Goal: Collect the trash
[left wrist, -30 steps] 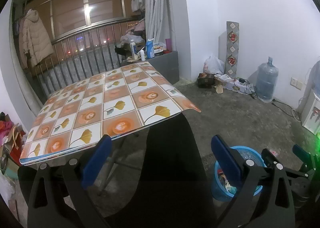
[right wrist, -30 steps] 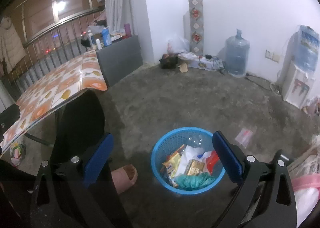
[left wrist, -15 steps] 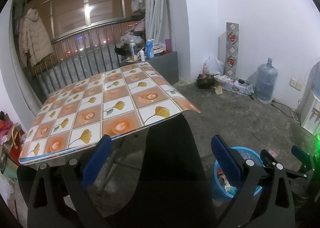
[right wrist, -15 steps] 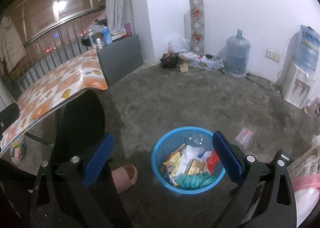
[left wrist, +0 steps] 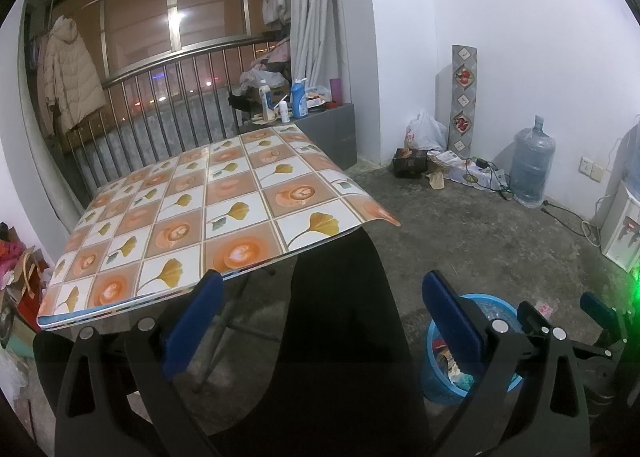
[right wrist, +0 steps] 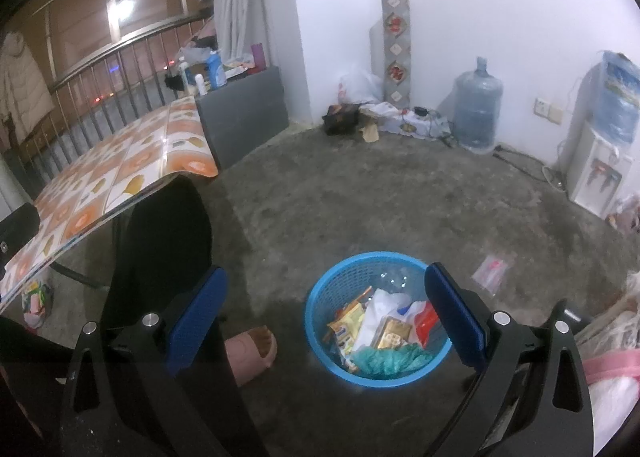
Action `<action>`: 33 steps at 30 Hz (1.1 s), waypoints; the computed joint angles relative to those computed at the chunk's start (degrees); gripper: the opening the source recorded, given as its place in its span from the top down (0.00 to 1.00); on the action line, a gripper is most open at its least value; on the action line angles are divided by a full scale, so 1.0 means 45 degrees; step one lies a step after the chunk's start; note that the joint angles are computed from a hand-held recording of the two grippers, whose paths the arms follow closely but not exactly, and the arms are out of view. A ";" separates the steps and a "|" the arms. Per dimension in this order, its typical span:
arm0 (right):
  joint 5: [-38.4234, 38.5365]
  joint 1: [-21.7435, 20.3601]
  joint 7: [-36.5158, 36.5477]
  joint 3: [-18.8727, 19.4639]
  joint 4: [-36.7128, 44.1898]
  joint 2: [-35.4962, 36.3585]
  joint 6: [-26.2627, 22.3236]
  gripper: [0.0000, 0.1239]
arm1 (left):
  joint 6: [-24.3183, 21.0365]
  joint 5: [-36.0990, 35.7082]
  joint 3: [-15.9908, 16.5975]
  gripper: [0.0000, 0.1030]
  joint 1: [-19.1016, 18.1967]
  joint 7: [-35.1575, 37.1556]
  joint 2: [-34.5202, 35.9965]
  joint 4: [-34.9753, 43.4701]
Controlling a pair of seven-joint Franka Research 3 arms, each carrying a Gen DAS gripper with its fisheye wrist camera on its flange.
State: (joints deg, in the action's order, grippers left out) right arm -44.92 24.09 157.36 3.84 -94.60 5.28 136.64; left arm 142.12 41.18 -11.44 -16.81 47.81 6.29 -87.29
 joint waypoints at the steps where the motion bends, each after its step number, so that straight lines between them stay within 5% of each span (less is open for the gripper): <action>1: 0.0062 -0.0011 -0.0073 0.0001 -0.0015 -0.0003 0.0033 0.24 | -0.0010 -0.0020 -0.0004 0.05 -0.0002 0.0012 0.0007 0.0011; 33: -0.0047 0.0003 -0.0035 0.0002 -0.0003 0.0007 0.0056 0.24 | -0.0056 -0.0062 -0.0006 0.05 -0.0076 -0.0041 0.0172 0.0245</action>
State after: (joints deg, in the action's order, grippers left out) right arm -45.13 24.10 157.20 3.85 -94.61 5.31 136.89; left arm 141.87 40.90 -11.47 -17.16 47.63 7.07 -86.18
